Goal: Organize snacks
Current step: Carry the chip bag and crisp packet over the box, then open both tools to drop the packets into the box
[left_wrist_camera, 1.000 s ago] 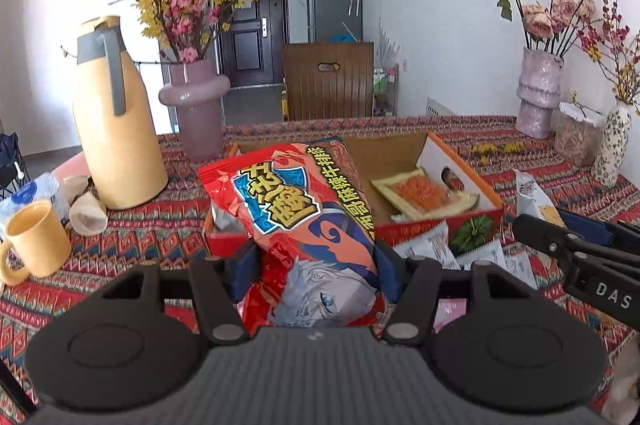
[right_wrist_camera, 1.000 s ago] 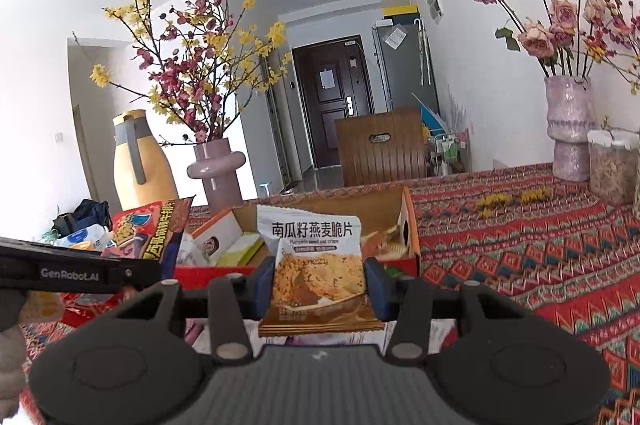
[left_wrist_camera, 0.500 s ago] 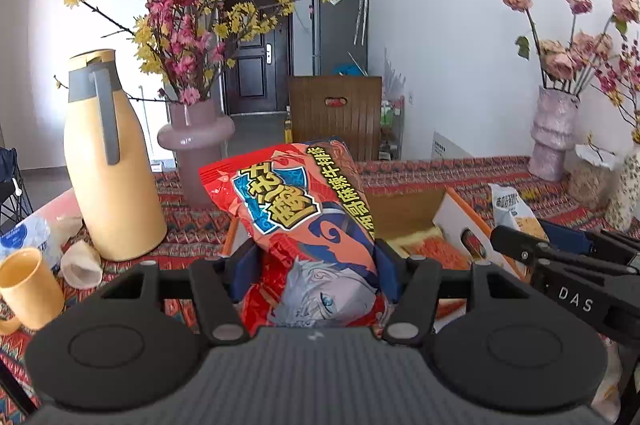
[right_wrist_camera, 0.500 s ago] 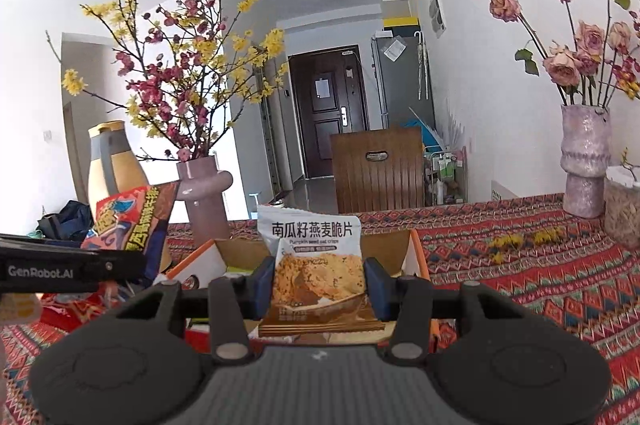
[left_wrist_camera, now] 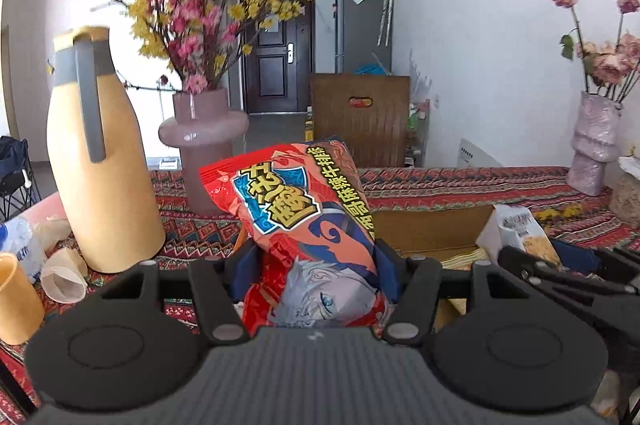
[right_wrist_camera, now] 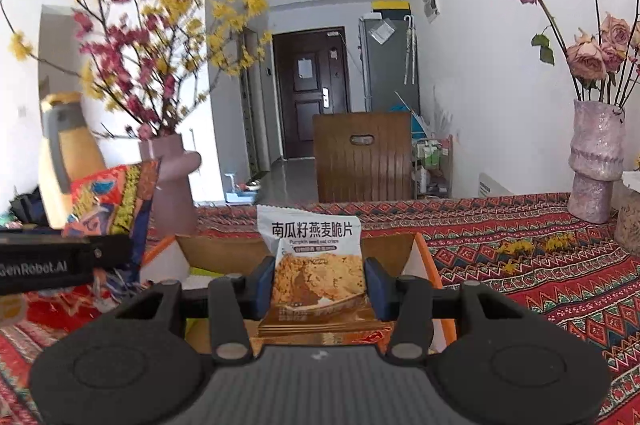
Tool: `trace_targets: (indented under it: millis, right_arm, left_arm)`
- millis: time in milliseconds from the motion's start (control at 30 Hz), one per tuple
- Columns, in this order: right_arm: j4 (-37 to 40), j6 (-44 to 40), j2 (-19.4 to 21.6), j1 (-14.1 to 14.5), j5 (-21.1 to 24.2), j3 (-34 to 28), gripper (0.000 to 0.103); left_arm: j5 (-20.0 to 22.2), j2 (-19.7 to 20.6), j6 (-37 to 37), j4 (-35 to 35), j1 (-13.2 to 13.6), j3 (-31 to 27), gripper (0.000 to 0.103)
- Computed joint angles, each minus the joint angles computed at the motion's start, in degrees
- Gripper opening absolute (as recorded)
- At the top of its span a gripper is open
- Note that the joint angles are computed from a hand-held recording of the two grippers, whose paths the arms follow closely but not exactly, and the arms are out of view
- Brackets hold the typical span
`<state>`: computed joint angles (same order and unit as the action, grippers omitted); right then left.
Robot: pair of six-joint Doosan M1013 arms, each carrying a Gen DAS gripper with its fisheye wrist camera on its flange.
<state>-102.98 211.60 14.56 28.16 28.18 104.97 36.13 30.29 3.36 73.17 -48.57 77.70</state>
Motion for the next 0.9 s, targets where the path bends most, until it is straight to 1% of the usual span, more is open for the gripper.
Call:
trace_targets:
  millis: [100, 133, 167, 200, 233, 300, 333, 500, 533, 600, 633, 667, 700, 733, 767, 800, 900]
  right_arm:
    - [1.71, -1.03, 1.29, -0.28, 0.03, -0.35, 0.046]
    - [1.88, -0.85, 1.58, -0.44, -0.28, -0.25, 0.046]
    - [2.72, -1.30, 1.83, -0.53, -0.30, -0.28, 0.046]
    - [3.52, -1.67, 2.08, -0.60, -0.27, -0.34, 0.046]
    - [3.81, -1.70, 2.26, -0.71, -0.40, -0.32, 0.046]
    - [4.59, -1.98, 2.61, -0.96, -0.72, -0.45, 0.046]
    - [4.99, -2.24, 2.74, -1.00, -0.72, -0.53, 0.046]
    - [6.26, -3.54, 3.08, -0.97, -0.60, -0.75, 0.046]
    - [6.15, -3.44, 3.05, -1.00, -0.74, -0.70, 0.047]
    - [4.87, -1.91, 2.91, -0.90, -0.44, -0.43, 0.049]
    - [4.01, -0.91, 2.77, -0.87, -0.28, -0.25, 0.053]
    - [2.93, 0.44, 2.61, -0.79, 0.03, 0.00, 0.066]
    - [1.78, 1.88, 2.45, -0.69, 0.66, 0.27, 0.081]
    - [0.85, 3.11, 2.36, -0.50, 1.61, 0.50, 0.087]
    - [0.02, 4.14, 2.27, -0.39, 2.28, 0.68, 0.097]
    - [-0.75, 5.22, 2.18, -0.32, 2.78, 0.86, 0.103]
    - [-1.69, 6.66, 2.08, -0.10, 3.95, 1.12, 0.103]
  left_arm:
    - [-0.52, 0.78, -4.23, 3.85, 0.28, 0.81, 0.061]
    - [-0.11, 1.17, -7.21, 6.66, 0.19, 1.30, 0.061]
    - [1.36, 1.80, -9.31, 9.05, -0.08, 1.46, 0.061]
    - [2.66, 2.49, -8.41, 9.38, -0.24, 1.05, 0.061]
    - [2.80, 3.02, -5.72, 7.95, -0.21, 0.49, 0.061]
    - [0.77, 3.19, -3.47, 5.18, 0.30, 0.27, 0.061]
    - [0.45, 3.21, -3.10, 4.77, 0.40, 0.30, 0.061]
    - [-0.73, 2.67, -6.31, 7.14, 0.58, 1.31, 0.062]
    - [-0.65, 2.57, -7.68, 8.26, 0.55, 1.61, 0.065]
    - [-0.06, 2.38, -11.05, 11.02, 0.44, 2.23, 0.085]
    - [0.72, 2.26, -12.99, 12.76, 0.25, 2.55, 0.087]
    - [1.18, 2.09, -14.80, 14.26, 0.16, 2.90, 0.093]
    - [1.61, 1.92, -16.52, 15.39, 0.10, 3.20, 0.103]
    - [2.67, 1.86, -18.66, 16.89, -0.07, 3.49, 0.103]
    - [3.81, 1.90, -19.83, 17.67, -0.22, 3.56, 0.103]
    - [4.54, 1.92, -20.30, 17.89, -0.29, 3.53, 0.103]
    - [5.05, 1.87, -21.02, 17.60, -0.23, 3.46, 0.103]
